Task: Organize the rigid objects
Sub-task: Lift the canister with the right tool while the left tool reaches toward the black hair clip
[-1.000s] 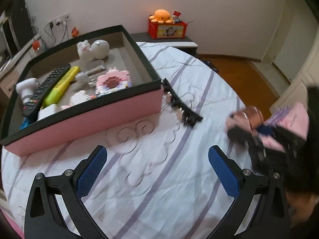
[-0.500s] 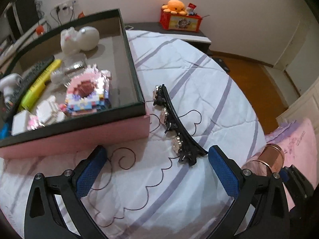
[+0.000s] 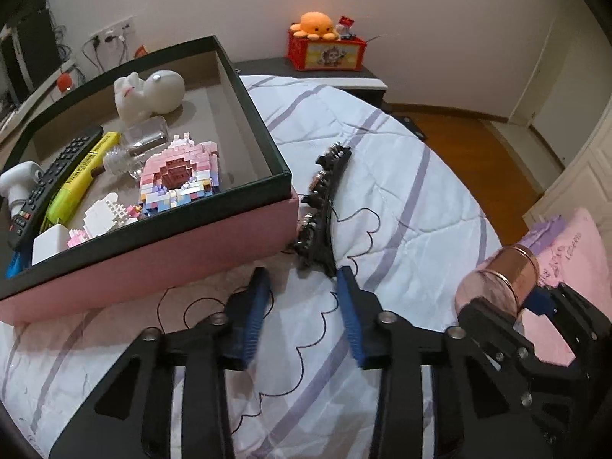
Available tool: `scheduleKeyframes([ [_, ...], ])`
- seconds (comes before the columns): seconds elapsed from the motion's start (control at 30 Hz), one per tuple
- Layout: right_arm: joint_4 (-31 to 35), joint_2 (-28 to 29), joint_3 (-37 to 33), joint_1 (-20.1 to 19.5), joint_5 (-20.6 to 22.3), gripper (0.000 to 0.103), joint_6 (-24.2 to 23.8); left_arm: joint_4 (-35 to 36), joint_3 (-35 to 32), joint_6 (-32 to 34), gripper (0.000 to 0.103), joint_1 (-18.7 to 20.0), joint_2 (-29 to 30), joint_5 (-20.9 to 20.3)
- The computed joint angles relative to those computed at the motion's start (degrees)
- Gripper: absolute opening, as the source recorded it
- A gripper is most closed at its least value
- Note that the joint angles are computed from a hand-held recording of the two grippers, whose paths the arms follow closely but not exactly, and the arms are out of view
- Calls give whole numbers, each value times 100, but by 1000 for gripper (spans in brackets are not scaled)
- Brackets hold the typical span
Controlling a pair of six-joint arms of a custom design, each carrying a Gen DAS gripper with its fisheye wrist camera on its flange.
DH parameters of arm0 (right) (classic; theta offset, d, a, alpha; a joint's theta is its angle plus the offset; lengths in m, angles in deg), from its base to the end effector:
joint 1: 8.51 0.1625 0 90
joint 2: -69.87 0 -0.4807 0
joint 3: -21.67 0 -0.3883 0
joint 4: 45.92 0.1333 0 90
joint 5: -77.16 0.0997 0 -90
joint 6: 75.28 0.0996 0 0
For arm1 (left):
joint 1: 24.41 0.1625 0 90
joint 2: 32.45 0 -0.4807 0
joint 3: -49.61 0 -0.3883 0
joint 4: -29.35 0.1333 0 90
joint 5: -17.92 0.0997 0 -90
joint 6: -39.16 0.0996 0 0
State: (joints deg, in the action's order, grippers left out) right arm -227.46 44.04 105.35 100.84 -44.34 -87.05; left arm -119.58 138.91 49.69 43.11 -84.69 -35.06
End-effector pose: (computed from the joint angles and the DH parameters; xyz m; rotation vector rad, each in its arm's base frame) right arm 0.3316 -0.6990 0.0278 0.4687 -2.4854 0.8083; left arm -0.0992 -0.7451 0.2719 0.5513 2.4256 -0.5635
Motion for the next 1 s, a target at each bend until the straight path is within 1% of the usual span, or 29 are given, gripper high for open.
scheduleKeyframes([
  [0.1,3,20,-40,16,-56,57,9,54,-7,14,33,3,-17,-65],
  [0.2,-84,48,-94,8,-96,57,-49,87,40,-23,33,-11,-56,-39],
  [0.3,18,60,-175,-15,-96,57,-37,139,116,-22,34,-30,-133,8],
  [0.33,41,66,-197,-13,-114,57,-30,166,146,-15,37,-35,-167,19],
  [0.37,77,72,-216,-11,-119,57,-13,184,191,-7,44,-44,-208,35],
  [0.43,78,87,-236,-4,-149,57,7,167,312,106,50,-63,-320,69],
  [0.5,43,97,-235,11,-178,57,12,49,456,287,52,-79,-445,120],
  [0.53,57,110,-248,21,-192,57,29,6,536,402,62,-95,-521,199],
  [0.57,64,114,-250,31,-215,57,36,-36,585,490,68,-105,-563,262],
  [0.63,85,104,-243,44,-224,57,53,-379,805,865,70,-153,-753,454],
  [0.7,69,110,-243,66,-242,57,46,-508,894,1087,75,-154,-937,483],
  [0.77,139,129,-283,94,-279,57,39,-859,954,1383,86,-126,-1148,588],
  [0.83,153,161,-326,126,-326,57,37,-1171,889,1612,90,-71,-1255,724],
  [0.93,253,229,-436,159,-387,57,72,-1548,483,1683,90,121,-1280,1115],
  [1.0,357,288,-533,177,-445,56,114,-1685,198,1651,90,278,-1229,1233],
])
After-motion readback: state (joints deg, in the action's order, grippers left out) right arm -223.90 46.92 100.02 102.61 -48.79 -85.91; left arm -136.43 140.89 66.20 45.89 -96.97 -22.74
